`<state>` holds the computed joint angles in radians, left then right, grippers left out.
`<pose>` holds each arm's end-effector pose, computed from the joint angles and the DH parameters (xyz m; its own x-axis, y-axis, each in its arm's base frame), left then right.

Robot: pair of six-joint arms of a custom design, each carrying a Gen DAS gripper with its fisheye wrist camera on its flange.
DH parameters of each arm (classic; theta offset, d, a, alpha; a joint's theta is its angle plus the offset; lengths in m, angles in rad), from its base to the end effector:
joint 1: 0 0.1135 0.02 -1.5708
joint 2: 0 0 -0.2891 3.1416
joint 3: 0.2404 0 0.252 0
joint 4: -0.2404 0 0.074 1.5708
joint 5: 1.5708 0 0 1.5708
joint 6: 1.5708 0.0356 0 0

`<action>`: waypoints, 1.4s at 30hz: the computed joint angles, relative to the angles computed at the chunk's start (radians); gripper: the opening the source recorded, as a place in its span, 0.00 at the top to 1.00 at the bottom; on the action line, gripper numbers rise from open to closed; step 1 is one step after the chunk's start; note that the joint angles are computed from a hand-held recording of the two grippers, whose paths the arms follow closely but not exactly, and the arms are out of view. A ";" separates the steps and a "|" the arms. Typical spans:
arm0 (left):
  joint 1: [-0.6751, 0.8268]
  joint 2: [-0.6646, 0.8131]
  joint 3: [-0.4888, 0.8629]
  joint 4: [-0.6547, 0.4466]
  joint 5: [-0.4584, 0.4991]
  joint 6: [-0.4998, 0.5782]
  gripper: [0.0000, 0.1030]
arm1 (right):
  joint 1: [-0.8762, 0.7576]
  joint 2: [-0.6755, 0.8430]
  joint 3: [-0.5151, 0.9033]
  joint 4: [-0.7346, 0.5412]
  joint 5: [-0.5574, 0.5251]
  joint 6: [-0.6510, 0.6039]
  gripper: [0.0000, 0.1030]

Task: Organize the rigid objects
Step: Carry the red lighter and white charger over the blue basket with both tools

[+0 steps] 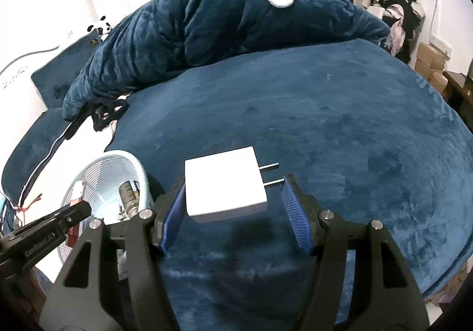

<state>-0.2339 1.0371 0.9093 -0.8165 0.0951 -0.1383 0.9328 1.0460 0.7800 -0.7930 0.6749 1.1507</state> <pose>0.1816 -0.0467 0.3021 -0.8198 0.0543 -0.5701 0.1735 0.9722 -0.1570 0.1232 0.1289 0.2685 -0.6180 0.3634 -0.6971 0.2927 0.9294 0.2250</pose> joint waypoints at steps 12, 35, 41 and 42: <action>0.227 -0.003 -0.012 -0.016 0.075 0.121 0.78 | 0.058 0.166 0.082 0.117 -0.023 -0.080 0.38; 0.405 0.071 -0.041 0.024 0.112 0.202 0.79 | 0.066 0.377 0.184 0.288 -0.137 -0.237 0.38; 0.405 0.102 -0.044 0.049 0.115 0.200 0.79 | 0.048 0.386 0.176 0.321 -0.175 -0.247 0.38; 0.407 0.107 -0.043 0.052 0.116 0.201 0.79 | 0.046 0.391 0.177 0.328 -0.179 -0.251 0.38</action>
